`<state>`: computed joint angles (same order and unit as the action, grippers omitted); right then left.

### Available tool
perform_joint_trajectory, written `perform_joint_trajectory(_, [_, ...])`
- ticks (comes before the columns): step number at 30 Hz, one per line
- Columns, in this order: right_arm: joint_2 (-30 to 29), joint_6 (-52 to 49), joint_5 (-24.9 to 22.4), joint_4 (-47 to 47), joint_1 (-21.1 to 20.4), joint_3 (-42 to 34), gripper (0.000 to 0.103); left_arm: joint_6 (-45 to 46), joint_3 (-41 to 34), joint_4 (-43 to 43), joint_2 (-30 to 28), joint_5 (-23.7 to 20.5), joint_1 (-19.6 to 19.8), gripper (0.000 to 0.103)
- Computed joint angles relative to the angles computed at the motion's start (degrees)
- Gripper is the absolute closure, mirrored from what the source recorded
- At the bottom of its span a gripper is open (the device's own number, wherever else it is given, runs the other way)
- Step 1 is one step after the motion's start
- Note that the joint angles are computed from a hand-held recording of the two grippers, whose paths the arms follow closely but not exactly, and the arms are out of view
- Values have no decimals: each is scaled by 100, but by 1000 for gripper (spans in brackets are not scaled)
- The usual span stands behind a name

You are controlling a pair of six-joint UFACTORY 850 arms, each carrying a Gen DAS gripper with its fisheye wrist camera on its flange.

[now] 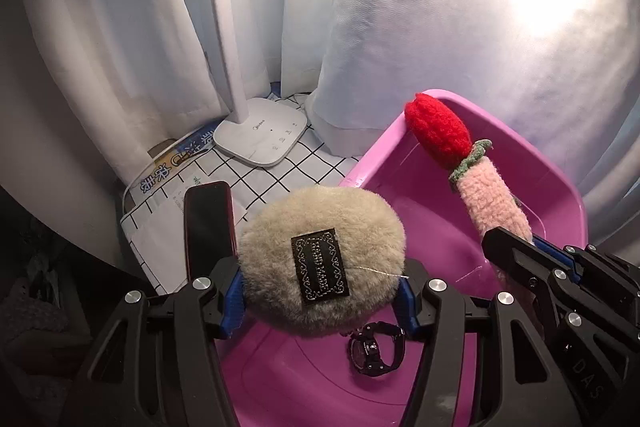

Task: Organize jewelry
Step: 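Lower the pouch and headband into the tub and open both tools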

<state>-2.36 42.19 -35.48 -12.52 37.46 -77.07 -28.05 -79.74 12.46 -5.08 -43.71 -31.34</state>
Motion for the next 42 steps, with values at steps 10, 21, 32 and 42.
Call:
perform_joint_trajectory(10, [-309, -474, -193, 764, -343, -164, 92, -64, -163, 193, -181, -155, -189, 45])
perform_joint_trajectory(21, [-266, -458, -297, 950, -457, -60, 91, -85, -184, 139, -189, -320, -333, 45])
perform_joint_trajectory(32, [-345, 340, -825, 72, -366, -207, 61, -27, -285, 138, -262, -541, -371, 35])
perform_joint_trajectory(42, [198, 895, -574, -779, -188, 60, 45, -420, -289, 529, -86, -597, -418, 13])
